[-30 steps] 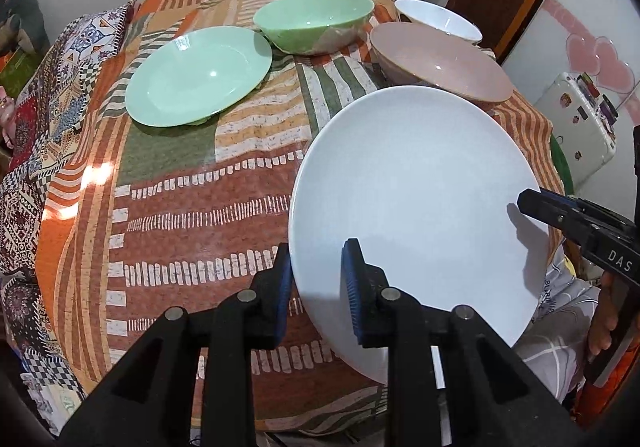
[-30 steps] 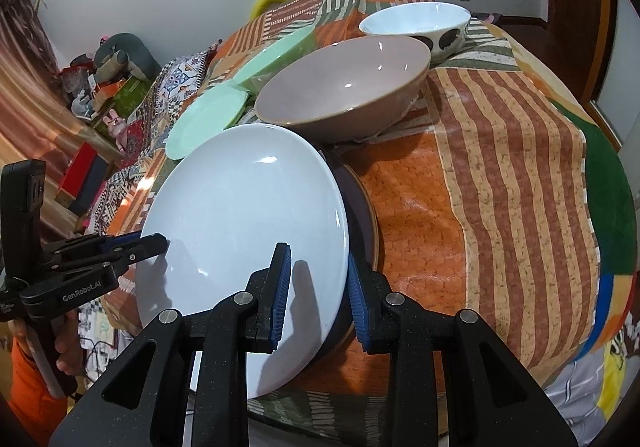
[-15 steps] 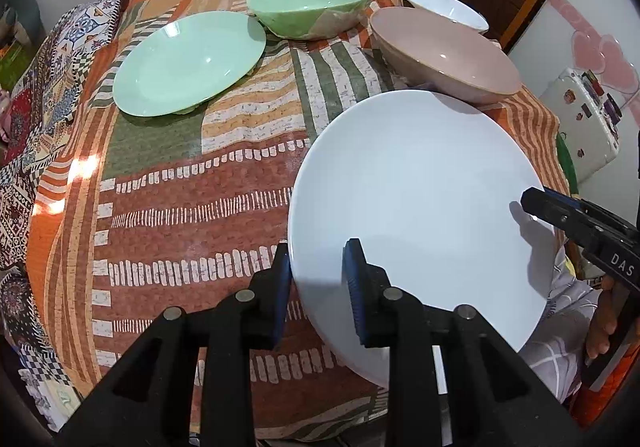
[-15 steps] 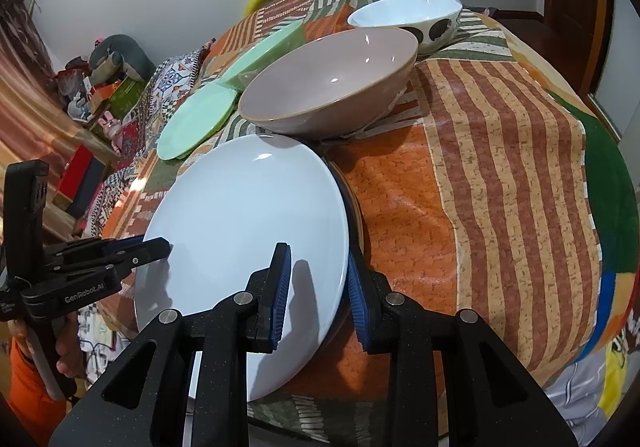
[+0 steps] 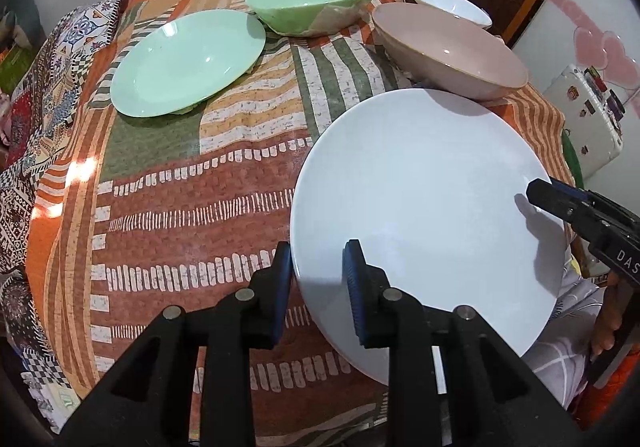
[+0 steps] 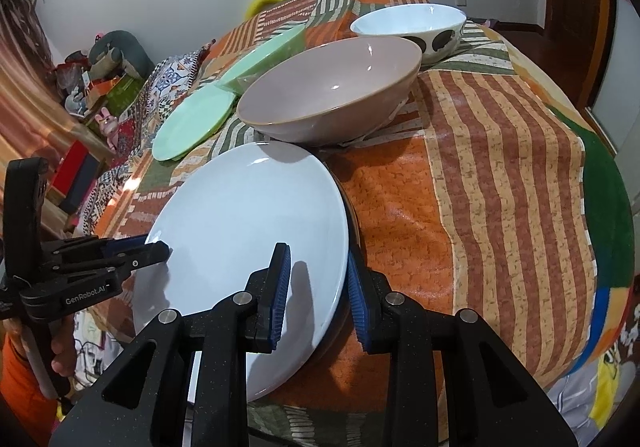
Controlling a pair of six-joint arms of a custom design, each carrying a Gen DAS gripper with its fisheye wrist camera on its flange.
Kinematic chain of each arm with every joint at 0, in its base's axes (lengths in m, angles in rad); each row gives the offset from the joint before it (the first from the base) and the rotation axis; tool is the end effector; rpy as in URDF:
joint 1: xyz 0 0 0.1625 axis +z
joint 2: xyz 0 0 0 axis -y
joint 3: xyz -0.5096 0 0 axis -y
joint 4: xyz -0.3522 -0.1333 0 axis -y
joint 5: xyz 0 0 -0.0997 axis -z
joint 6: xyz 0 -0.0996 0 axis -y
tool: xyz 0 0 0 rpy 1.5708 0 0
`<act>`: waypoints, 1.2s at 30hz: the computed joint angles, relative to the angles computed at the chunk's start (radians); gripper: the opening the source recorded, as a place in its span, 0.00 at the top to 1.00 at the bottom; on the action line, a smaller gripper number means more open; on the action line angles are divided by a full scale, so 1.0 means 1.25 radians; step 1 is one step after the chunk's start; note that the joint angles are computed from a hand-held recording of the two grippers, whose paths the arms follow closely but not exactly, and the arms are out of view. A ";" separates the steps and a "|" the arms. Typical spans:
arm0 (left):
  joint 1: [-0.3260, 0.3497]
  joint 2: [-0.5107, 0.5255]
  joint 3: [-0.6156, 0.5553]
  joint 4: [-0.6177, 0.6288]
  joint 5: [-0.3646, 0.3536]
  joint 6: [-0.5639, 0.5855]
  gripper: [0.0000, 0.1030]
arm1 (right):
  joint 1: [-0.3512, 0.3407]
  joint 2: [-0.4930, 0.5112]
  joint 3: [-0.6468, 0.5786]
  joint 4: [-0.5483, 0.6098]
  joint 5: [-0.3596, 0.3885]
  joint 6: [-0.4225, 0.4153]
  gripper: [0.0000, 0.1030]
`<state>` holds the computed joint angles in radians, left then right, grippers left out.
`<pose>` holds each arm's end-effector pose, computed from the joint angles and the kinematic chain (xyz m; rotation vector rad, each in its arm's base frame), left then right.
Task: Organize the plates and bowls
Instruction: 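Lower the white plate onto the dark purple plate and open both grippers, then reach both grippers to the mint green plate rim and close them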
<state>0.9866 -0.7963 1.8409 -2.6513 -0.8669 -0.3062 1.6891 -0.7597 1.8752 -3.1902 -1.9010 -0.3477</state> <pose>-0.1856 -0.6393 0.1499 0.3283 2.4649 -0.4335 0.1779 -0.6406 0.1628 0.5089 -2.6441 0.6367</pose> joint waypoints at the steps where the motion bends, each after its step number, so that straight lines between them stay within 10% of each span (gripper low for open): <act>1: 0.001 -0.001 0.001 -0.001 -0.003 0.000 0.75 | 0.000 0.000 -0.001 0.001 -0.002 -0.001 0.74; 18: -0.028 -0.052 0.054 -0.159 0.052 0.069 0.74 | 0.032 -0.003 -0.015 -0.033 -0.014 -0.045 0.66; 23: -0.035 -0.072 0.061 -0.235 0.116 0.121 0.55 | 0.052 0.012 -0.042 -0.036 0.002 -0.069 0.57; 36: 0.043 -0.091 -0.027 -0.292 0.167 0.186 0.45 | 0.094 0.098 -0.199 0.086 0.035 -0.080 0.54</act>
<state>1.0398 -0.9105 1.8077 -3.0160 -0.6577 -0.0737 1.8071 -0.6369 1.6262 -3.0828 -1.8571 -0.4478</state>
